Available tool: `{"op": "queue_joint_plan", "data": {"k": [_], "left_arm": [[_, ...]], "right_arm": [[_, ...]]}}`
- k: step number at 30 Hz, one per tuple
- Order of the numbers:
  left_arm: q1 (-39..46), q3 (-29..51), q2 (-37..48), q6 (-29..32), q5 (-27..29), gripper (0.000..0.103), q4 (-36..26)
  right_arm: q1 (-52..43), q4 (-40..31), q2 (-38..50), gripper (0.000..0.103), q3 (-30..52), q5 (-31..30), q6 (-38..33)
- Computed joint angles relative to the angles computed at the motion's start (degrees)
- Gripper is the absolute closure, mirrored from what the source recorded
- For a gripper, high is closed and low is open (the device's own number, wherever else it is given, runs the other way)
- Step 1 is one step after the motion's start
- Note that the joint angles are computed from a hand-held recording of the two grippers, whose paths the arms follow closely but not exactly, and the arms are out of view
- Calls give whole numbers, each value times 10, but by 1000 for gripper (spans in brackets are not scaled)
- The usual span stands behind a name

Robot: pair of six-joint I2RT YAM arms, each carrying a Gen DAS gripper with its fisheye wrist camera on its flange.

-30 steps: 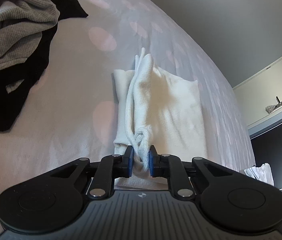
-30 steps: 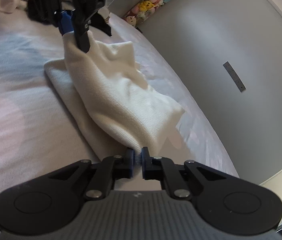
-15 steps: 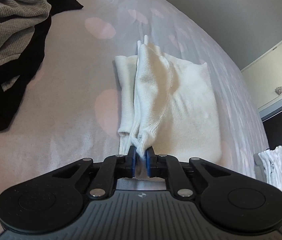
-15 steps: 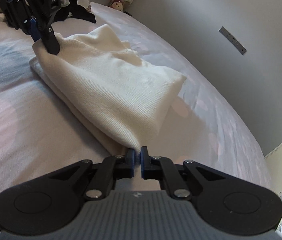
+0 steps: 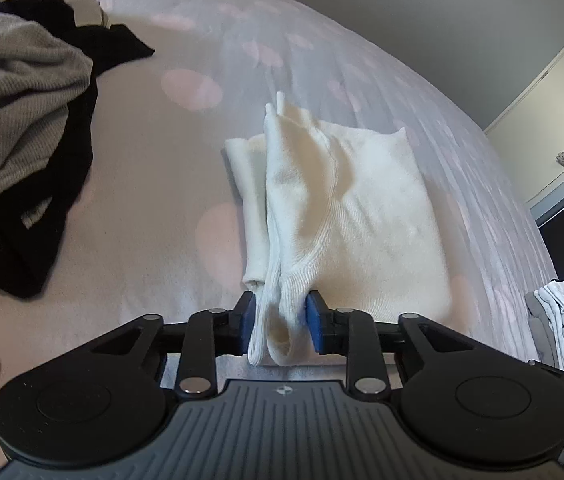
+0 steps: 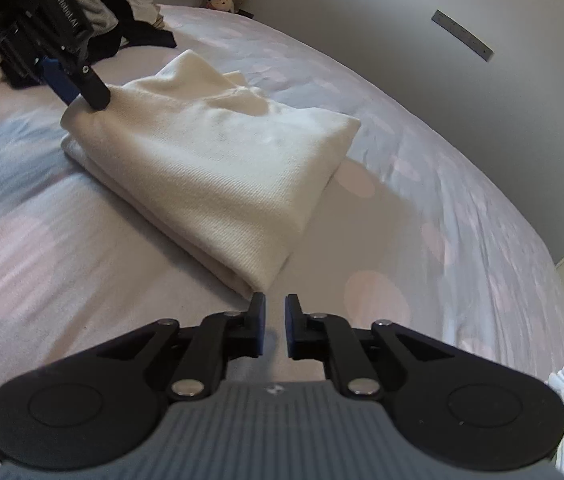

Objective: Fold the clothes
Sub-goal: 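Fold the sweater side over with the right gripper while the left gripper holds the edge, then grasp the folded cream sweater bundle with both grippers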

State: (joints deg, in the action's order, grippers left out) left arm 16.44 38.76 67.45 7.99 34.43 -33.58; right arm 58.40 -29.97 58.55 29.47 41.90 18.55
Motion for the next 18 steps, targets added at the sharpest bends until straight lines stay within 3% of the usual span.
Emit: {"op": "queue_joint_plan", "data": {"k": [2, 5, 8, 10, 11, 12, 14, 18], "left_arm": [[-1, -11, -17, -19, -8, 55, 33], [-6, -24, -33, -50, -20, 58, 95], [-27, -23, -21, -89, -50, 59, 161], [-37, -13, 11, -111, -55, 53, 189], [-41, -8, 29, -123, -52, 48, 201], [-46, -3, 48, -135, -49, 45, 212], [-62, 5, 80, -144, -60, 44, 225], [-95, 24, 137, -141, -110, 44, 249]], "right_arm": [[-2, -16, -45, 85, -3, 1, 19], [-30, 2, -100, 85, -13, -17, 21], [-106, 64, -121, 85, -24, -97, -10], [-166, 106, -108, 85, -24, -166, -23], [-200, 132, -97, 82, -24, -206, -27], [-229, 156, -84, 68, -22, -242, -28], [-276, 200, -54, 54, -16, -302, -22], [-355, 274, 34, 53, 11, -414, 2]]}}
